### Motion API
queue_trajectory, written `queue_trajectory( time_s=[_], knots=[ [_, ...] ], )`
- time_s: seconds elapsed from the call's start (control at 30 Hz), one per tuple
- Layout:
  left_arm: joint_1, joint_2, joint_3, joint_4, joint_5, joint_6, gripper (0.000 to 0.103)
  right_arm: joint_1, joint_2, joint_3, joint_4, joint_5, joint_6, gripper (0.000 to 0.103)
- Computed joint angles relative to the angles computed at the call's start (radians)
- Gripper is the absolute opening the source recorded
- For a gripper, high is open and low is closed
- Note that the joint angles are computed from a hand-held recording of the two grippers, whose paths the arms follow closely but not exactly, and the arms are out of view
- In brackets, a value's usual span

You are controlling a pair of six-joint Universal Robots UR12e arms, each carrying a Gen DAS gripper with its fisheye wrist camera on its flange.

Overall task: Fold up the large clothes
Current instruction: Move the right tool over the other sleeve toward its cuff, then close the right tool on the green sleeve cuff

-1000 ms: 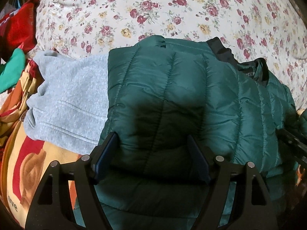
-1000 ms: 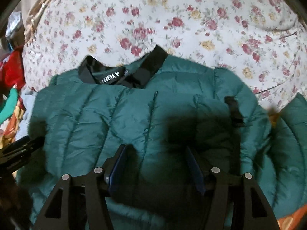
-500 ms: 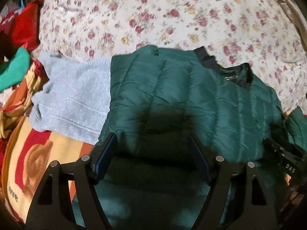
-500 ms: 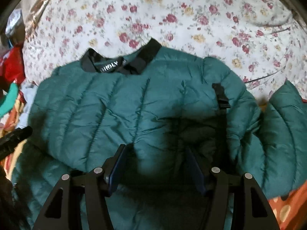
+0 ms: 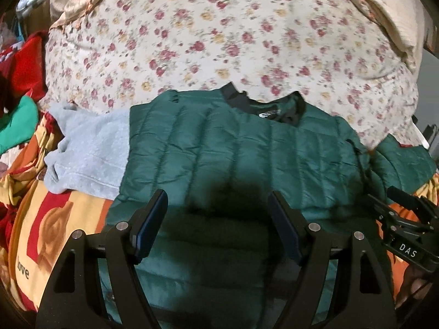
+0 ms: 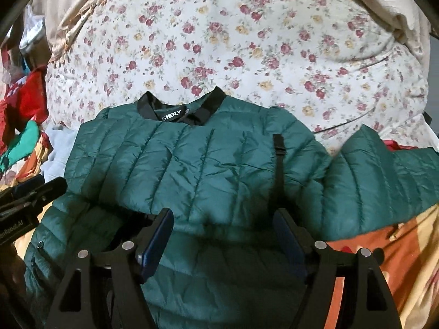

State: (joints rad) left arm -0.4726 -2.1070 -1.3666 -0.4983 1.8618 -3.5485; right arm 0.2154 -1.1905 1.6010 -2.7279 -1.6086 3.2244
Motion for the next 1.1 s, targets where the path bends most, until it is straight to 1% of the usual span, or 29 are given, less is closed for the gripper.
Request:
queue_trajectory(
  time_s=[0.2, 0.27, 0.3, 0.33, 0.43, 0.6, 0.7, 0.9, 1.0, 1.1],
  knots=[
    [-0.023, -0.006, 0.014, -0.007, -0.008, 0.017, 0.076, -0.014, -0.031, 0.036, -0.010, -0.021, 0.008, 0.073],
    [-0.024, -0.010, 0.023, -0.018, -0.037, 0.017, 0.076, -0.021, -0.039, 0.048, -0.016, -0.035, 0.010, 0.073],
    [-0.022, -0.013, 0.029, -0.025, -0.074, 0.011, 0.076, -0.025, -0.042, 0.053, -0.016, -0.038, 0.014, 0.073],
    [-0.021, -0.016, 0.034, -0.028, -0.092, 0.005, 0.076, -0.031, -0.046, 0.059, -0.016, -0.041, 0.021, 0.073],
    [-0.025, -0.032, 0.060, -0.033, -0.109, -0.003, 0.076, -0.048, -0.054, 0.072, -0.020, -0.054, 0.039, 0.073],
    [-0.025, -0.058, 0.107, -0.066, -0.129, -0.007, 0.076, -0.079, -0.057, 0.083, -0.016, -0.071, 0.068, 0.073],
    [-0.022, -0.066, 0.119, -0.076, -0.135, -0.014, 0.076, -0.103, -0.058, 0.088, -0.018, -0.080, 0.094, 0.073],
    [-0.013, -0.071, 0.118, -0.086, -0.135, -0.023, 0.076, -0.152, -0.056, 0.091, -0.019, -0.134, 0.154, 0.073],
    [-0.012, -0.074, 0.114, -0.068, -0.109, -0.019, 0.076, -0.184, -0.057, 0.095, -0.018, -0.143, 0.222, 0.074],
    [-0.004, -0.074, 0.109, -0.058, -0.106, -0.023, 0.076, -0.209, -0.060, 0.103, -0.024, -0.148, 0.288, 0.076]
  ],
)
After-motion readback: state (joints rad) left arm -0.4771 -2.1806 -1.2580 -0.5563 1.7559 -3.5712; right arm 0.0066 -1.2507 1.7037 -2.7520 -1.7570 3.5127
